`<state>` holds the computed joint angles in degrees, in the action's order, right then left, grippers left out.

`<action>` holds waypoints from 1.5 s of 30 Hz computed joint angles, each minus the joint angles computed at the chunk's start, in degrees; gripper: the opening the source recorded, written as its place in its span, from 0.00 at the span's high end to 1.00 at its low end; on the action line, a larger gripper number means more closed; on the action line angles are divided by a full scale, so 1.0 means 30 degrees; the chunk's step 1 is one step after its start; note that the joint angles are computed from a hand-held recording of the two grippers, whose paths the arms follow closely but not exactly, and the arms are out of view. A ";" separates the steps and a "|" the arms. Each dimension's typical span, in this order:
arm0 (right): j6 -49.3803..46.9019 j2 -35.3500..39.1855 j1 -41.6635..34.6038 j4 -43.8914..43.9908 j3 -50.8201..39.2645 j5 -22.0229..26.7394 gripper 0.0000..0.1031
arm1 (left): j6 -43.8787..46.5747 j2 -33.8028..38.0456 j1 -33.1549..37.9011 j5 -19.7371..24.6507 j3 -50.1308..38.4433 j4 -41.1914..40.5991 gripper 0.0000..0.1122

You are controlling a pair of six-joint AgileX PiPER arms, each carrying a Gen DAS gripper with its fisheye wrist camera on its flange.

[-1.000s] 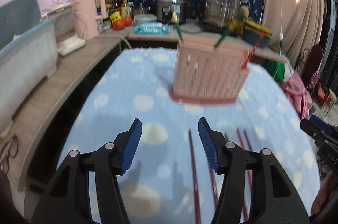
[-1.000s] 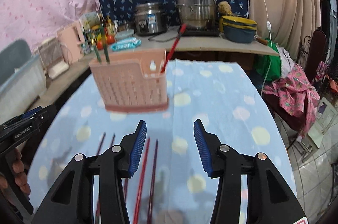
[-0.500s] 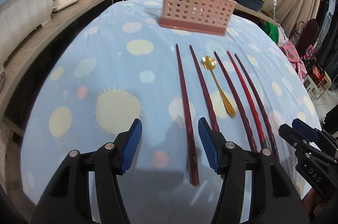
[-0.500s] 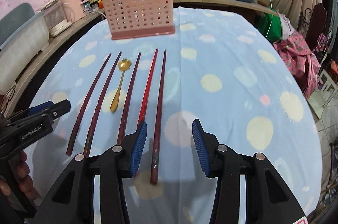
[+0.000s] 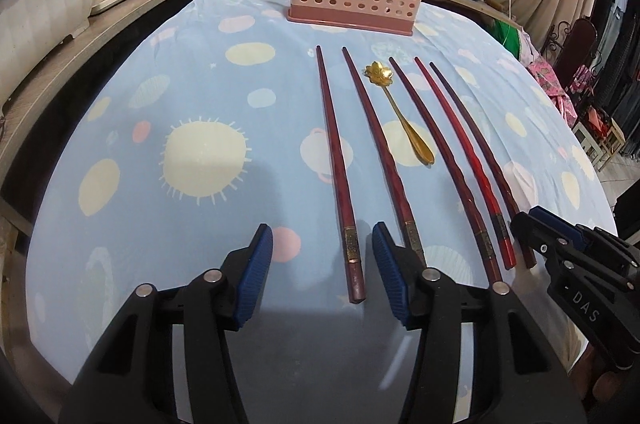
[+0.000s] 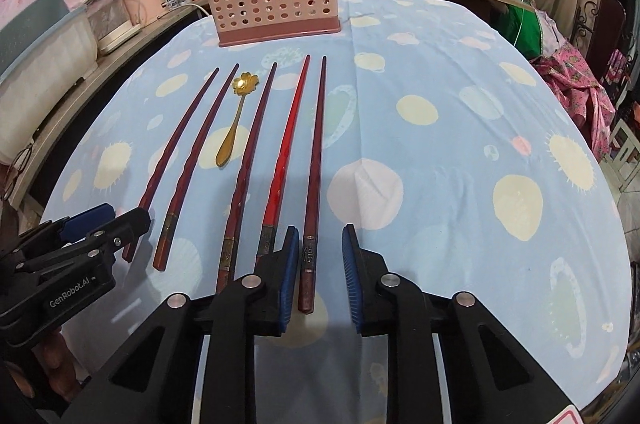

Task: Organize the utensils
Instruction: 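Return to the table, grasp a dark red chopstick with left tool while right grasps a red one, then lift both held chopsticks up and carry them over the pink basket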

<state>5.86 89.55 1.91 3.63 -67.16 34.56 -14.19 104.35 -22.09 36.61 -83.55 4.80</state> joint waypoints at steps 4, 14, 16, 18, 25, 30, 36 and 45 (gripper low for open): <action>-0.0013 0.0089 0.0037 -0.0003 0.0026 -0.0031 0.81 | 0.0162 0.0012 -0.0070 -0.0184 0.0093 0.0093 0.68; -0.0259 0.0062 0.0087 0.0086 0.0278 -0.0418 0.87 | 0.2603 -0.0080 0.0210 -0.0528 0.0333 -0.2181 0.93; -0.0302 0.0043 0.0139 0.0073 0.0276 -0.0398 0.90 | 0.2987 -0.0097 0.0338 -0.0516 0.0352 -0.2694 0.93; -0.0429 0.0016 0.0159 0.0135 0.0298 -0.0384 0.92 | 0.3406 -0.0136 0.0511 -0.0428 0.0354 -0.3286 0.94; -0.0768 -0.0199 -0.0009 0.0505 0.0332 -0.0214 0.93 | 0.3511 -0.0602 0.0643 -0.0292 0.0566 -0.3537 0.94; -0.1027 -0.0542 -0.0189 0.0913 0.0393 -0.0176 0.93 | 0.3107 -0.1014 0.0694 -0.0200 0.0627 -0.3213 0.94; -0.1360 -0.1260 -0.0601 0.1548 0.0265 -0.0102 0.93 | 0.2820 -0.1561 0.0834 0.0066 0.0190 -0.2894 0.94; -0.2301 -0.2033 -0.1911 0.3092 -0.1736 0.0352 0.93 | 0.2720 -0.1683 0.1420 0.0822 -0.2551 -0.3182 0.94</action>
<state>-1.04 83.45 -3.82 12.90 -72.37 35.62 -6.03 99.30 -17.83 39.08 -91.21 -4.74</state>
